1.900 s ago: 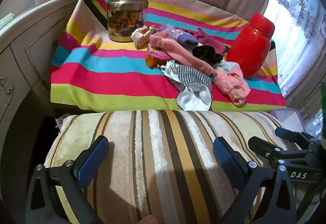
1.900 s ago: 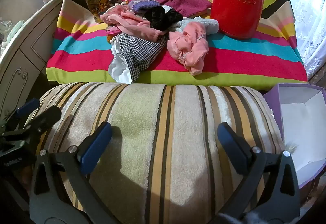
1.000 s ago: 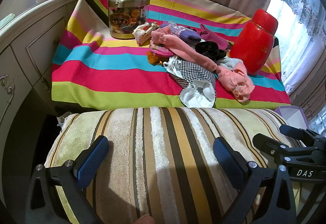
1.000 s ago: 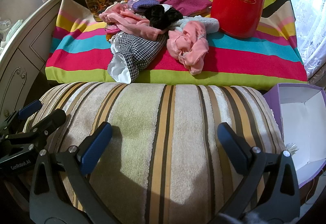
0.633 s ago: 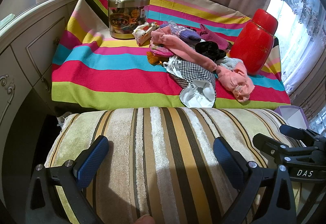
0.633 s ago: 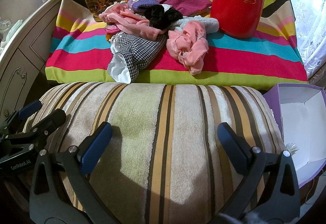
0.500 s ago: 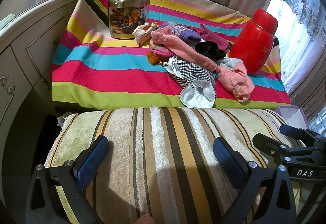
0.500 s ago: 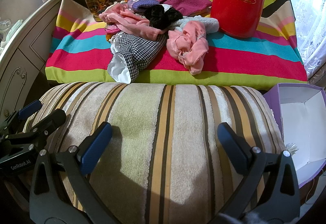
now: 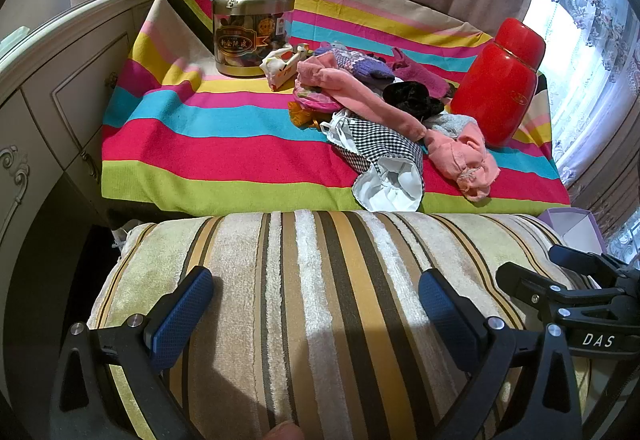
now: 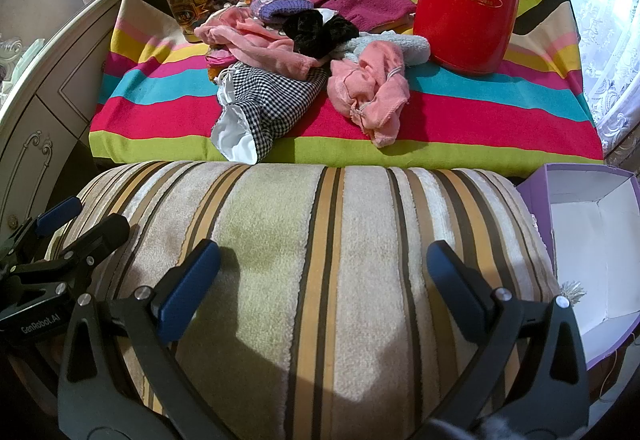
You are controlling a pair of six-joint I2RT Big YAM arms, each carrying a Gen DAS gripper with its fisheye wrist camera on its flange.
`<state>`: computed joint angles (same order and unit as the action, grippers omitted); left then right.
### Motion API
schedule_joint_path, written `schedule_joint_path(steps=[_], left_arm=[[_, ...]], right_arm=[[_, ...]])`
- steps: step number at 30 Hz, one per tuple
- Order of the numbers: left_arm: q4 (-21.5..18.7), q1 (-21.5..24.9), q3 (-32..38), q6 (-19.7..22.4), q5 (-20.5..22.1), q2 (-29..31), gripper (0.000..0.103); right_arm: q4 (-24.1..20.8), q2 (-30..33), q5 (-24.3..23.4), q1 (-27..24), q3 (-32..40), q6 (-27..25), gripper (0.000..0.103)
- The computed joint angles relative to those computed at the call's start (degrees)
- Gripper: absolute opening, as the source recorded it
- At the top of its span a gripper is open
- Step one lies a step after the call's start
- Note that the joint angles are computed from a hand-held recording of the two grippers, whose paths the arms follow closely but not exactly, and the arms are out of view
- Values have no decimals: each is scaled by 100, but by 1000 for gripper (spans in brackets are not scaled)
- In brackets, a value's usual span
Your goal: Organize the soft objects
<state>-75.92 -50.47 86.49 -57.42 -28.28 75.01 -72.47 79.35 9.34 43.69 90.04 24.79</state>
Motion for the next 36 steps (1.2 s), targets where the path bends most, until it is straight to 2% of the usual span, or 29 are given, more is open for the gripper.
schedule_joint_path(steps=[30, 36], left_arm=[[-45, -7, 22, -23, -26, 18, 103], [19, -3, -20, -44, 9, -20, 103]], right_arm=[[7, -26, 22, 22, -7, 29, 103], [179, -115, 47, 20, -136, 6, 103]])
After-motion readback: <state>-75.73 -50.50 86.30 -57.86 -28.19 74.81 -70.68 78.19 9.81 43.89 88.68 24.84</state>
